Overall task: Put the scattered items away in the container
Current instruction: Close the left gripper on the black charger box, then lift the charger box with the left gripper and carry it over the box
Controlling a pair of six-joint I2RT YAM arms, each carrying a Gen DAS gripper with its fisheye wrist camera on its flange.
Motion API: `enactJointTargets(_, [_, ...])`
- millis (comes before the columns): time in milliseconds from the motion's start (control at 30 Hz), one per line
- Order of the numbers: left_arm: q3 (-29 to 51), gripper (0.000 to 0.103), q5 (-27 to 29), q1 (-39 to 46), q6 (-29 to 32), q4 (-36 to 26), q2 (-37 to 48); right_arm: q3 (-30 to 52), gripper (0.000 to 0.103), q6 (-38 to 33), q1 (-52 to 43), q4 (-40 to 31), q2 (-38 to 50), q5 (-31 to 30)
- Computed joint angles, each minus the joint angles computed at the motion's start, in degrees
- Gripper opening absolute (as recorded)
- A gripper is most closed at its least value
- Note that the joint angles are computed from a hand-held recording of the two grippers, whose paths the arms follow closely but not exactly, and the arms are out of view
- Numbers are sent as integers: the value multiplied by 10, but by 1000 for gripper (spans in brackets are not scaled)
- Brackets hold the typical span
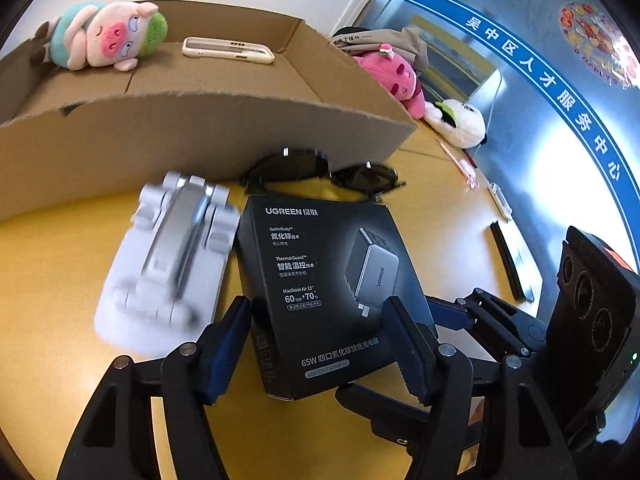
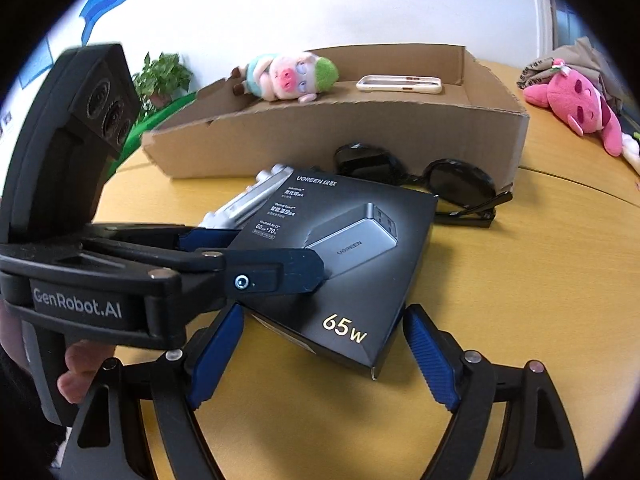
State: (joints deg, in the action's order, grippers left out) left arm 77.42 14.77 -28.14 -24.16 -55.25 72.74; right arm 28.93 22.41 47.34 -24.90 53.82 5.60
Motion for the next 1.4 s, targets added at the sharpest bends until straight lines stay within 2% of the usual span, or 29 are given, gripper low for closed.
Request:
enactJointTargets(167, [-22,71,14,-7,2,-43,-49,-16,84,15,88,-33,-26,47])
enactJointTargets(233, [-26,78,13,1,0,-43,-52,-26,84,7,86,-30,-32,40])
enactJointTargets(300, [-27,92,-11,4,-6,-39,-48,-30,84,0,70,-23,-23,28])
enactJointTargets(367, [-38,92,16,20,-15,-20,-40,-28,84,-9,56,-12,-12,20])
enactJointTargets(467, [-43,82,52,20,-14,1,-33,-27,85,-17,61,11,10,25])
enactJointTargets(567, [-46,81,39,12,-18,4,-39,-31,83,-2,79,20,16,52])
enactJointTargets(867, [4,66,-100,-46,-8,-39,-63,-18,69,61,156,4,8,138])
enactJointTargets(1100, [69,63,-100,-7,16,-71,-77,47,67,46,185,-24,18,188])
enactJointTargets(1233, [117,62,-100,19,37,-90,-68,96,67,10,175,-25,46,193])
enactJointTargets(1400, [196,61,-62,95,78,-115,-45,172,67,-44,155,-26,88,186])
